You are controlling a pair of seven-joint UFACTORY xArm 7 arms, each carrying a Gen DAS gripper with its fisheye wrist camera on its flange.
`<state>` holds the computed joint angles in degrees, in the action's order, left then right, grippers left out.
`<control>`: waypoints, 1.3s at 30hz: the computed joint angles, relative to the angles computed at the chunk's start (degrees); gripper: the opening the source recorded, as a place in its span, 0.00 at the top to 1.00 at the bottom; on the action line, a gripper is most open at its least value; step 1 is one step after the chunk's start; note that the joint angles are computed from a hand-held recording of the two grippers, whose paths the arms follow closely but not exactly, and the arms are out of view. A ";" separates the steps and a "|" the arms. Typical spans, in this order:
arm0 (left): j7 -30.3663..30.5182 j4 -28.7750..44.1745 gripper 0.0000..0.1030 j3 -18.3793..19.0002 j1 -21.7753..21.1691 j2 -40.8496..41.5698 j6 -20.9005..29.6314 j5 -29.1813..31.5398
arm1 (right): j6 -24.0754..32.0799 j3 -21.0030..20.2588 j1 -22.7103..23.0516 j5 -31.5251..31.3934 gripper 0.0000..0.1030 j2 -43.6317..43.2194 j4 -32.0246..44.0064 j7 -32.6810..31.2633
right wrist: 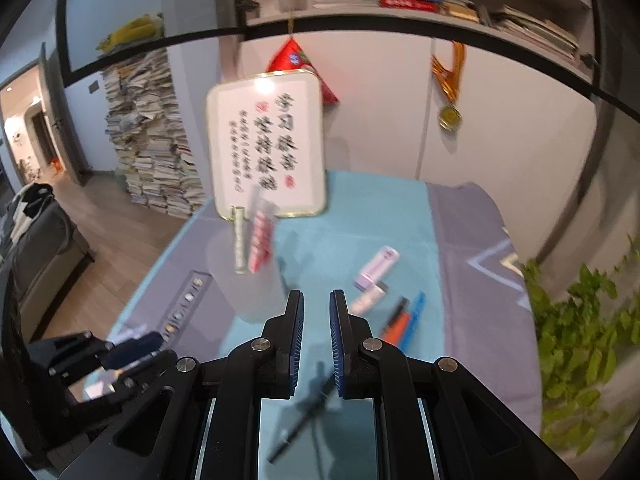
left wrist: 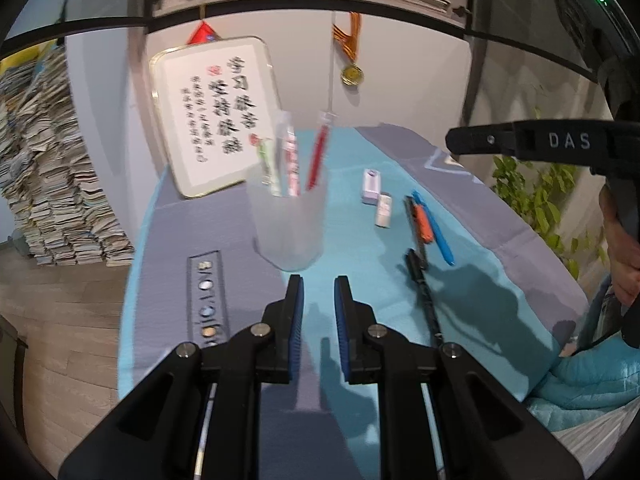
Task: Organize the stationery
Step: 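Grasp the black marker with the left tool while the right tool grasps the blue pen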
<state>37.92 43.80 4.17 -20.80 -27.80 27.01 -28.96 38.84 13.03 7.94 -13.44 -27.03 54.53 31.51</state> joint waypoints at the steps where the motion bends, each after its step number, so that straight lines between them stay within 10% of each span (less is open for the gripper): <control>1: -0.09 0.15 0.85 -0.30 -0.30 0.24 0.51 0.02 | 0.43 -0.37 -0.12 0.32 0.89 -0.66 -0.71 0.29; 16: -2.38 3.58 0.70 -7.36 -2.74 7.96 5.86 0.80 | 2.69 -8.22 1.25 13.16 0.88 -4.43 -11.11 -6.79; 18: -3.91 4.82 0.70 -8.11 -2.50 10.08 6.71 1.53 | 2.43 -7.24 0.22 12.67 0.65 -2.22 -10.56 -6.48; 25: -7.23 5.74 0.92 -9.78 -1.28 12.67 6.25 4.98 | 0.60 -5.83 -1.77 9.34 0.57 3.70 -8.23 -5.16; 28: -9.48 4.82 0.93 -10.25 -0.14 11.94 5.23 7.40 | 0.95 -5.93 -1.88 8.57 0.58 6.24 -7.06 -4.98; 30: -11.41 4.08 0.93 -10.27 0.78 11.19 4.72 9.33 | -0.20 -7.20 -0.57 10.37 0.87 6.72 -7.59 -7.38; 39: -9.12 1.00 0.92 -7.32 0.08 6.32 8.63 9.11 | 7.52 -8.52 0.88 12.72 0.91 -5.86 -13.82 -14.95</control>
